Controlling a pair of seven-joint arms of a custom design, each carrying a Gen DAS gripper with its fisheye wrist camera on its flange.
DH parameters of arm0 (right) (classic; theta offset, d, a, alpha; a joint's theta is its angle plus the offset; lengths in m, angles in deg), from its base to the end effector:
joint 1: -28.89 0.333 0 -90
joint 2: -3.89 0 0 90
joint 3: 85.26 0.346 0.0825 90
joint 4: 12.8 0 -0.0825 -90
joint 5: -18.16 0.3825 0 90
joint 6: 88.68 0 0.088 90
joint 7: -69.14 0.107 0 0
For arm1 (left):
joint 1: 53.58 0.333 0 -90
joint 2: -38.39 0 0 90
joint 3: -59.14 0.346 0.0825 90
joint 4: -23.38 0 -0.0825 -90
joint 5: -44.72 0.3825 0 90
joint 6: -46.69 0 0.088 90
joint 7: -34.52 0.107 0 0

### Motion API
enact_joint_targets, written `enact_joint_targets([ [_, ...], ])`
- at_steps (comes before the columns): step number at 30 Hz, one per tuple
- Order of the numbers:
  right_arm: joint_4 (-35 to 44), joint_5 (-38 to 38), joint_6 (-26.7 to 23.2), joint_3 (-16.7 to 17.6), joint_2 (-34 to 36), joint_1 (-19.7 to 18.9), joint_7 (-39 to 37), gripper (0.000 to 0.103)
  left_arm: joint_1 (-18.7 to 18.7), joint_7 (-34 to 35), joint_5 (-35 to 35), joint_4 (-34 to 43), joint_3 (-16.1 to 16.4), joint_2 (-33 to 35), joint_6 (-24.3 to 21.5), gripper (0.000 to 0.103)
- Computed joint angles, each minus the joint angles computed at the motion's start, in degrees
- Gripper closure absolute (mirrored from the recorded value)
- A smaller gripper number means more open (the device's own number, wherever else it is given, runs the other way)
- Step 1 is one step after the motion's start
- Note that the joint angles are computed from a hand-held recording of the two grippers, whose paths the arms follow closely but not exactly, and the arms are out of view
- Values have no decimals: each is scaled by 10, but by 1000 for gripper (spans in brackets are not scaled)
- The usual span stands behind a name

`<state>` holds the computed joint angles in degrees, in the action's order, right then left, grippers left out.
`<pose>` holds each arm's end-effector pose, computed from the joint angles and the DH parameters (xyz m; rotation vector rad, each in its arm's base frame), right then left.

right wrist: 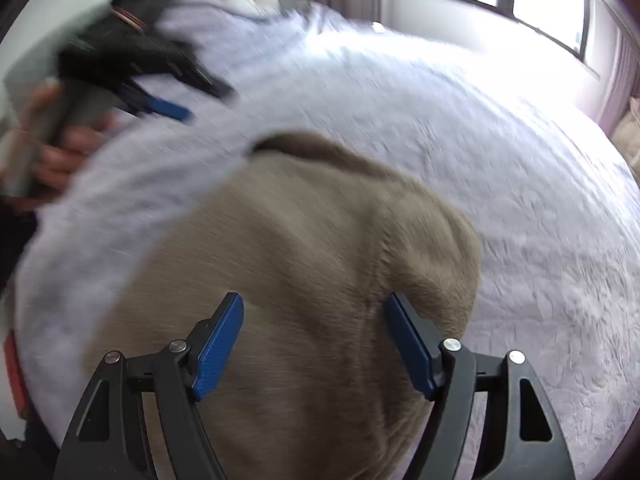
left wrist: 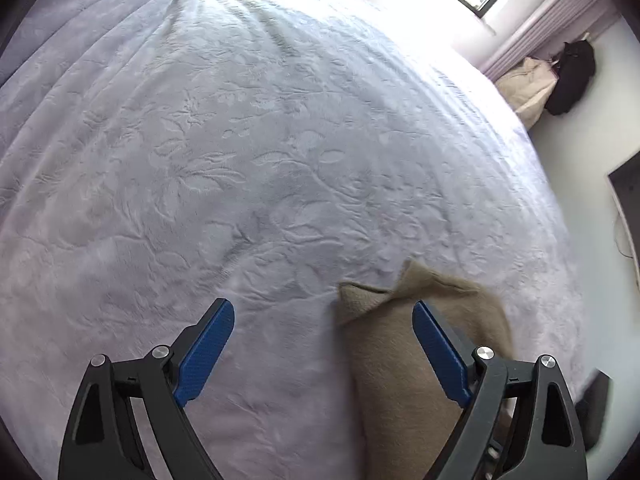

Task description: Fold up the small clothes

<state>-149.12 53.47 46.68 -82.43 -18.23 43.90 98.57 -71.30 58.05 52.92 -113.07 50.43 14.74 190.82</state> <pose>0.4261 0.1470 0.5368 -2.4439 0.7121 -0.1753 0.4017 -0.2103 0.5627 -2.5415 1.3380 -0.7997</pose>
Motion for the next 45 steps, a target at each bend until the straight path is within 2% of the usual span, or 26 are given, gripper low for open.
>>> enact_joint_targets([
  [4,21,33,-39,-25,17,-10,3,27,-19,7,47,61,-54,39,-73,11],
  [7,22,57,-41,-33,-2,-14,-11,26,-32,-3,104,102,-91,84,-85,11],
  [10,35,48,-51,-24,0,-16,-20,26,-44,-19,161,157,-117,147,-134,11],
  [12,32,25,-49,-12,1,-18,-19,26,-56,-23,148,168,-113,171,-144,11],
  [15,18,-42,-43,9,5,-27,-4,27,-63,-55,156,164,-109,193,-148,1],
  [17,0,-33,-30,-1,-6,-21,-26,27,-66,-71,142,144,-103,178,-121,1],
  [19,5,-38,-51,-8,-13,-25,-20,26,-70,-74,129,137,-102,166,-122,1],
  [24,-14,-57,-59,-11,-54,-35,-34,26,-89,-92,165,157,-122,156,-181,1],
  [29,-51,-4,-63,-27,-111,-22,-58,26,-104,-131,190,166,-134,157,-201,1],
  [32,-68,-20,-71,-11,-120,-31,-52,26,-111,-133,171,164,-131,168,-214,1],
  [37,-104,-54,-64,3,-140,-40,-45,26,-114,-163,144,133,-125,158,-174,1],
  [41,-110,-69,-74,4,-158,-45,-39,26,-120,-168,138,133,-129,155,-188,1],
  [45,-97,-101,-91,14,-163,-66,-3,26,-131,-179,139,138,-139,143,-220,1],
])
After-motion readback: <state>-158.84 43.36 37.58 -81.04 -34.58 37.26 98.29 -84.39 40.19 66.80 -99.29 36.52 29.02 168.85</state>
